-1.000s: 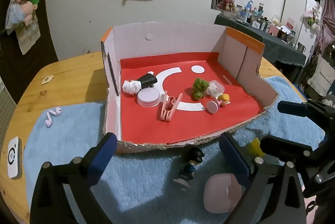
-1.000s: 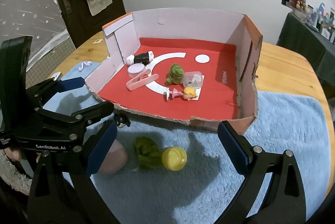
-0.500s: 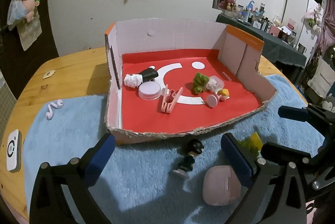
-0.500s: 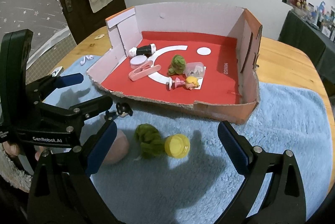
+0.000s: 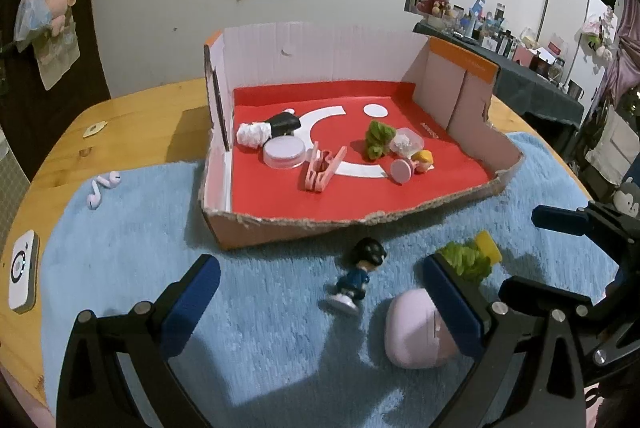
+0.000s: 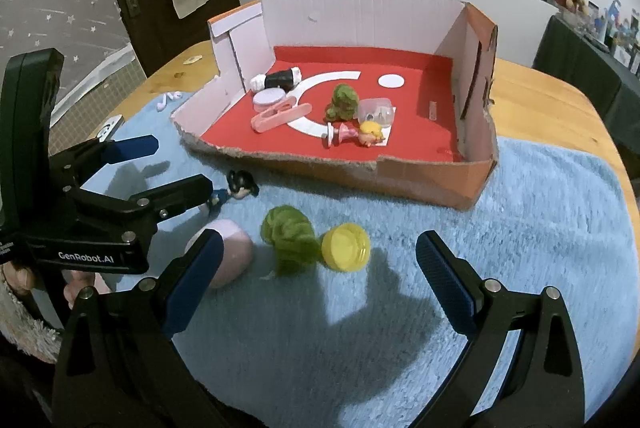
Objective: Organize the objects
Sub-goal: 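Move the left tool toward the boy figurine while the right tool approaches the yellow lid, then grasp the dark-haired boy figurine with the left tool while the right tool grasps the yellow lid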
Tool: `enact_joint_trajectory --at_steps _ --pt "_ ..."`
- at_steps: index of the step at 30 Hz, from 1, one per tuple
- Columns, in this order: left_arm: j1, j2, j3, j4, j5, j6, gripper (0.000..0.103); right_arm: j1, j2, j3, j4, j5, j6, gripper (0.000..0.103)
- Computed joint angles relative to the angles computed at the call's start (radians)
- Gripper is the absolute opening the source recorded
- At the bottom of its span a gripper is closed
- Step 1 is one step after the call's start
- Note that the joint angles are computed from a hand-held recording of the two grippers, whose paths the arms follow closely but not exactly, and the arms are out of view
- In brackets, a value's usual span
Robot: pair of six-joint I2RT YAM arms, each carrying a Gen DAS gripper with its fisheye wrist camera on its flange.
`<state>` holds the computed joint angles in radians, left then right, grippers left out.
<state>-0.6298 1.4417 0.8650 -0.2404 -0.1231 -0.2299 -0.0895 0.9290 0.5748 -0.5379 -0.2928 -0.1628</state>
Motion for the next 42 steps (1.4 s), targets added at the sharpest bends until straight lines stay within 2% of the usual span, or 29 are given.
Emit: enact_joint_trajectory --at_steps 13,15,16,17,23,28,36,38,42 --pt "-0.001 0.0 -0.025 0.003 0.006 -0.008 0.103 -0.012 -0.043 -0.04 0.002 0.011 -0.007 0.098" --pt "0.004 0.002 -0.028 0.007 0.015 -0.003 0.103 -0.025 -0.046 -0.043 0.009 0.0 -0.005 0.089" --pt "0.005 0.003 -0.028 0.008 0.018 -0.002 0.101 -0.033 -0.045 -0.043 0.011 -0.006 -0.006 0.078" --pt "0.007 0.003 -0.029 0.009 0.023 0.0 0.097 -0.038 -0.04 -0.041 0.011 -0.008 -0.006 0.074" --pt "0.029 0.032 -0.013 0.003 0.073 0.017 0.07 -0.052 -0.03 -0.039 0.022 -0.005 -0.011 0.062" --pt "0.032 0.059 0.001 0.005 0.091 0.032 0.059 -0.039 -0.017 -0.039 0.038 0.047 -0.02 0.048" --pt "0.03 0.097 0.024 0.004 0.103 0.043 0.055 -0.018 0.039 -0.046 0.068 0.082 -0.03 0.042" --pt "0.028 0.106 0.029 0.004 0.105 0.047 0.055 -0.016 0.054 -0.044 0.075 0.083 -0.029 0.037" --pt "0.03 0.123 0.036 0.011 0.108 0.052 0.055 -0.026 0.085 -0.037 0.086 0.069 -0.031 0.036"
